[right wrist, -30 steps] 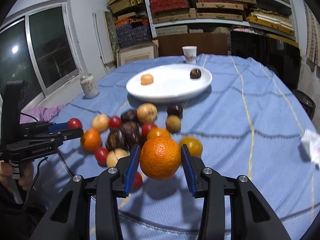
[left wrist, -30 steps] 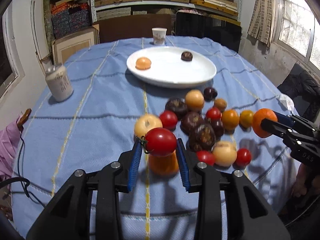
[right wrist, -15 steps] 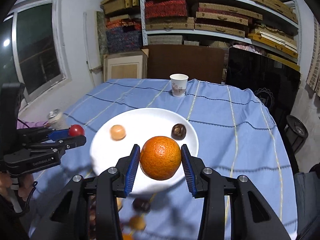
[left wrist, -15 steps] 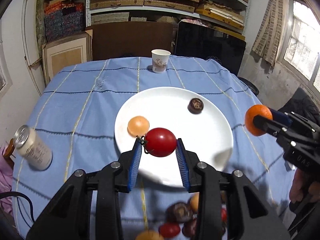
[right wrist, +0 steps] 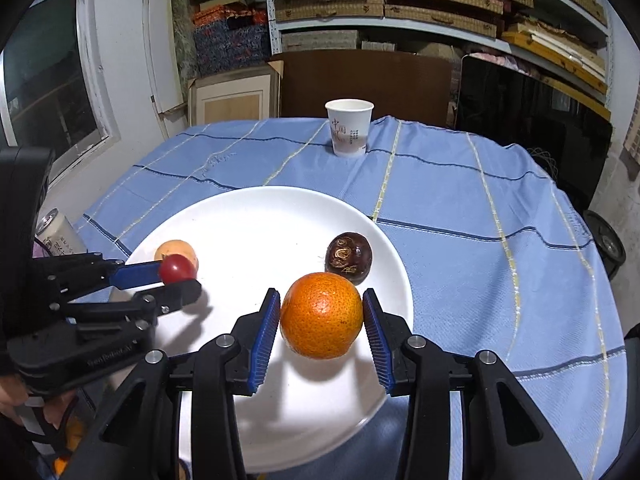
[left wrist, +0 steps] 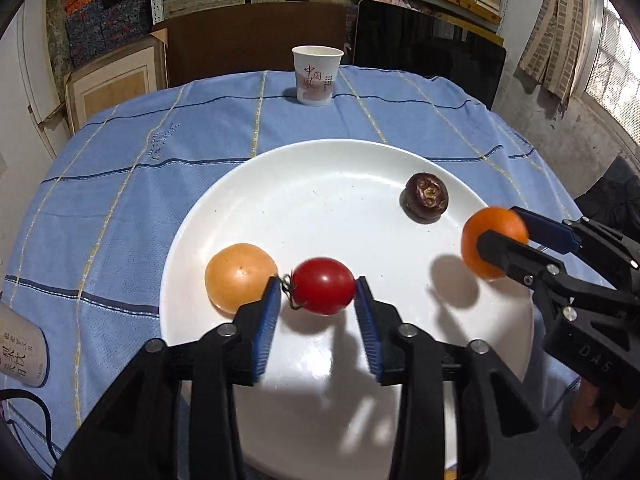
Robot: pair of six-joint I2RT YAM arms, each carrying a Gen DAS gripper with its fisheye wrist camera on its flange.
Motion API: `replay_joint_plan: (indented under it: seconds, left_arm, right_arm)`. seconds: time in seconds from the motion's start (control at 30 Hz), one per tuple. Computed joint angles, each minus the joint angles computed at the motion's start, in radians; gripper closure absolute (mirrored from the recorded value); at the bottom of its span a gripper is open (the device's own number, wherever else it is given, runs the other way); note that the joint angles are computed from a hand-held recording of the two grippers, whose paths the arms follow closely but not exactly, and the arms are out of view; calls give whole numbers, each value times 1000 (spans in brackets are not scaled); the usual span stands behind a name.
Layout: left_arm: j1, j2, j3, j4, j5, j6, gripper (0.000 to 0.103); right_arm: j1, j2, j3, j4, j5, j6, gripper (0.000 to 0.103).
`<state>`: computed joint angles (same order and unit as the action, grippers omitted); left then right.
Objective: Organize fruits
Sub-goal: 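Grasp a red tomato with the left gripper while the right carries the orange to the plate, then grasp the stemmed tangerine with the left gripper while the right grasps a red tomato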
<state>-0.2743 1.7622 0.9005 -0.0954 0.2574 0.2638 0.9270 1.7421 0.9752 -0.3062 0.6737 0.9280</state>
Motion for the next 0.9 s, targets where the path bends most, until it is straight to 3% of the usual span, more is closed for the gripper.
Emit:
replay_joint_plan:
  seconds: [0.03, 0.1, 0.23, 0.33, 0.53, 0.67, 0.73, 0.8, 0.9]
  left_arm:
    - [2, -6, -3, 11, -2, -11, 40]
    - [26, -51, -29, 31, 11, -29, 26]
    - [87, -182, -80, -24, 54, 8, 23]
    - [183, -325, -152, -108, 118, 77, 17]
    - [498, -648, -361, -323, 312, 403, 15]
    - [765, -773, -460, -535, 432, 721, 14]
    - [876, -780, -485, -615, 465, 861, 14]
    - [994, -750, -504, -692, 481, 1018, 14]
    - [1083, -729, -539, -692, 466, 1109, 14]
  right_arm:
    - [12, 0, 12, -26, 37, 12, 42]
    - [35, -20, 13, -44, 72, 19, 39]
    - [121, -79, 29, -173, 140, 116, 39]
    - [266, -116, 58, -351, 206, 279, 39]
    - [578, 34, 164, -678, 209, 774, 35]
    - [713, 172, 242, -791, 197, 1058, 35]
    - [751, 202, 250, -753, 199, 1109, 35]
    - [776, 240, 274, -674, 193, 1060, 35]
    - [779, 339, 396, -701, 171, 955, 35]
